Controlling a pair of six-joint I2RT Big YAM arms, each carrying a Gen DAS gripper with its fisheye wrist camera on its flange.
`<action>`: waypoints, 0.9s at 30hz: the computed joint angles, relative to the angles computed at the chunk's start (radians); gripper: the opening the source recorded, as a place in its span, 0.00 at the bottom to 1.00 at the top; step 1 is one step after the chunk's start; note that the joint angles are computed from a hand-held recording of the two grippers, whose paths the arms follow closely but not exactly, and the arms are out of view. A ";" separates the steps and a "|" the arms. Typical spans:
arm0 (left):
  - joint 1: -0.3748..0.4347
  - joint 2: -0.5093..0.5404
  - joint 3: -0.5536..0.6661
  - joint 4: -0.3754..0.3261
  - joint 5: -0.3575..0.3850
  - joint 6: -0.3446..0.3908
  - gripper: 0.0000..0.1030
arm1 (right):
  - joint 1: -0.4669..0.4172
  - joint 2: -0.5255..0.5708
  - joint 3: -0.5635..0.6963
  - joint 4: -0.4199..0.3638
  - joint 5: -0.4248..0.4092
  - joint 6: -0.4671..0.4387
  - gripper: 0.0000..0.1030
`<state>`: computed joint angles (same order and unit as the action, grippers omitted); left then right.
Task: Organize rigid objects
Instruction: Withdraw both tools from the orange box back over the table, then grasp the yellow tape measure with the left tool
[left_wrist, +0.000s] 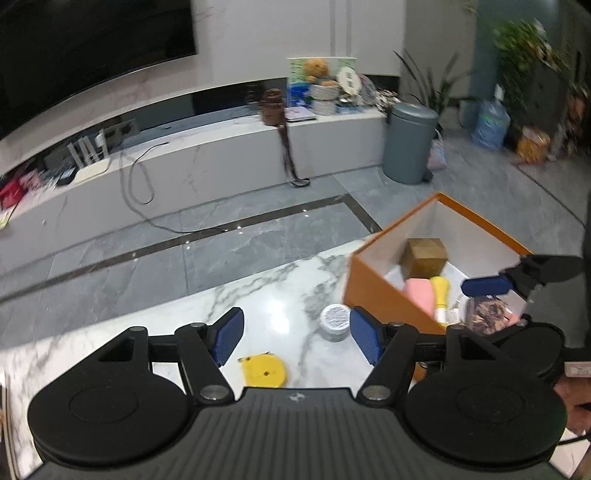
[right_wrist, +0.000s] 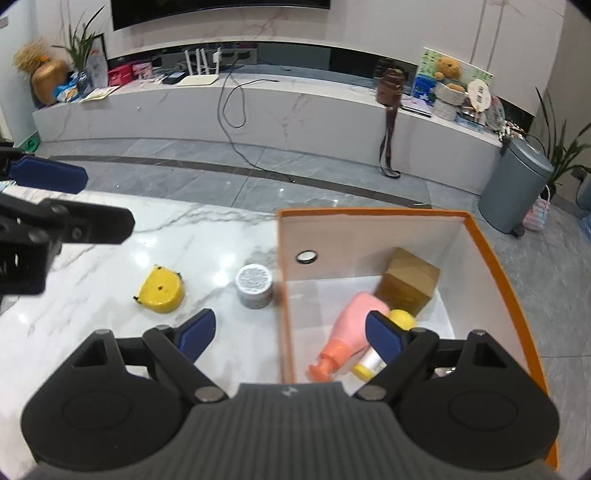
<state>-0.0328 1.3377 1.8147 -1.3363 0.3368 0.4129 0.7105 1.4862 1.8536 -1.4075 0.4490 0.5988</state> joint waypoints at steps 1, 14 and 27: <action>0.014 -0.003 -0.012 0.013 0.001 -0.008 0.75 | 0.003 0.007 0.008 0.002 -0.001 0.000 0.84; 0.170 -0.011 -0.189 0.094 0.034 -0.054 0.75 | 0.123 0.102 0.023 -0.034 0.210 0.110 0.81; 0.163 -0.048 -0.353 0.229 0.000 -0.036 0.76 | 0.184 0.135 -0.030 0.032 0.469 0.117 0.76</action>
